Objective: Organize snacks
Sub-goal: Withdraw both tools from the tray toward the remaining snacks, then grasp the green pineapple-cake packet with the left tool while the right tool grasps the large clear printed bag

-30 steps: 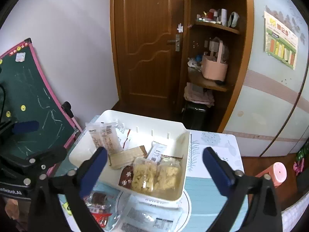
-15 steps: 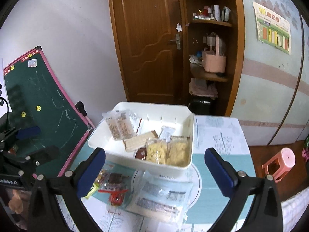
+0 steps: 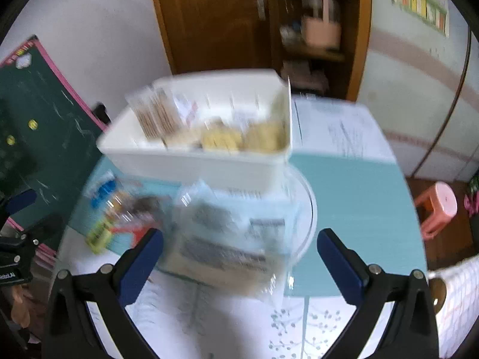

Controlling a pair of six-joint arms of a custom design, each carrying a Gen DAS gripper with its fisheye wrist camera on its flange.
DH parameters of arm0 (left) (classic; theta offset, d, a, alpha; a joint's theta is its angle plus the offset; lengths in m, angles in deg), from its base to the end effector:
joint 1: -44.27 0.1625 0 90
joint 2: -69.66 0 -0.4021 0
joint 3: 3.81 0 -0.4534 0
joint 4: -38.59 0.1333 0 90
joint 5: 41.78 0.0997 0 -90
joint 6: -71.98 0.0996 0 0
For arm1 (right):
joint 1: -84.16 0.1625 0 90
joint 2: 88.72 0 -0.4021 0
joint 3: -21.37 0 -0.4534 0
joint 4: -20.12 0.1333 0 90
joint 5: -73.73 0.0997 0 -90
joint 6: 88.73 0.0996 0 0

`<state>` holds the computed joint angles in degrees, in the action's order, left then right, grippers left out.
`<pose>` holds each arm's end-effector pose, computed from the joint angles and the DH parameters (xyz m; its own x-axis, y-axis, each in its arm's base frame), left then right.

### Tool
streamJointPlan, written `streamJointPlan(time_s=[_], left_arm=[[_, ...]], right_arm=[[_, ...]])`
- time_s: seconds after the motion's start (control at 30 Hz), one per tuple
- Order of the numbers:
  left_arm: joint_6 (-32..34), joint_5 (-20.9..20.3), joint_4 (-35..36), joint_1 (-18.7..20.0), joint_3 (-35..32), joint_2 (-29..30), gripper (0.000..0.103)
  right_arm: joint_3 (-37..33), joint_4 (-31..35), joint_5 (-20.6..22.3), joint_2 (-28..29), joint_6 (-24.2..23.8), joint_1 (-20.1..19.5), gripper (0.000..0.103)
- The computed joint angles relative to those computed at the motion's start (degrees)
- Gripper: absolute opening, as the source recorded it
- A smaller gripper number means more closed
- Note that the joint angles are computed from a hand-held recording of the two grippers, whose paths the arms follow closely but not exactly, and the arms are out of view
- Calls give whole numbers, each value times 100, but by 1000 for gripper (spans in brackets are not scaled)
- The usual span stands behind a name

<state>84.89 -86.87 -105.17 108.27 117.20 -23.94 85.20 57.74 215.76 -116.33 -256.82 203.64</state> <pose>-0.0353 -0.5368 0.3361 -0.6666 0.2080 -0.7158 0.5558 0.7786 -0.2913 0.3643 -0.5331 -0.0057 -0.7273 0.0632 0.6834 -0.3297 0.8412 -0.4286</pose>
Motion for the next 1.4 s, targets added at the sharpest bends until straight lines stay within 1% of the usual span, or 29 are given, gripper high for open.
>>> streamJointPlan(time_s=[0.13,0.3,0.43,0.57,0.6,0.73,0.8,0.87,1.07,1.1,1.13,1.17,1.2,1.23,1.3,1.33,1.37,1.4], left_arm=[[-34,138,-122,267,-42,294,103],[-176,173,-126,529,-212,586,103],[-328,152,-15,665,-368,758,103],[-410,126,67,776,-486,906,103],[-463,117,144,802,-524,943,103],[-588,117,460,874,-701,1101,103],[-638,201,526,882,-730,1158,103],[-743,199,681,899,-775,1206,103],[-962,-51,992,1002,-903,1210,102],[-943,-74,1007,1014,-919,1211,101],[-910,-79,1021,1015,-922,1210,100],[-871,-92,1020,1008,-913,1200,97],[-836,-103,1011,997,-891,1181,95],[-794,-137,1009,973,-857,1147,89],[-644,-196,950,914,-783,1089,73],[-598,-205,911,872,-737,1054,53],[-576,-218,909,839,-711,1030,36],[-603,-199,957,810,-710,1029,36]], right_arm=[[61,251,-75,125,348,-227,103],[216,180,-343,110,520,-426,103],[120,260,-395,237,475,-495,103],[245,28,-750,159,350,-572,103],[247,2,-782,154,348,-582,103],[344,-129,-787,109,218,-578,103],[333,-98,-793,116,198,-579,103],[317,-63,-793,123,201,-578,103],[229,19,-797,173,217,-584,102],[234,7,-817,163,205,-584,101],[266,-50,-865,132,155,-582,94],[338,-142,-1008,66,66,-582,80],[420,-218,-1192,-9,26,-597,70],[441,-233,-1291,-37,87,-597,60],[429,-257,-1150,-17,136,-546,53],[476,-300,-1194,-62,171,-547,46],[507,-314,-1252,-98,246,-550,42],[552,-338,-1270,-136,309,-543,41]])
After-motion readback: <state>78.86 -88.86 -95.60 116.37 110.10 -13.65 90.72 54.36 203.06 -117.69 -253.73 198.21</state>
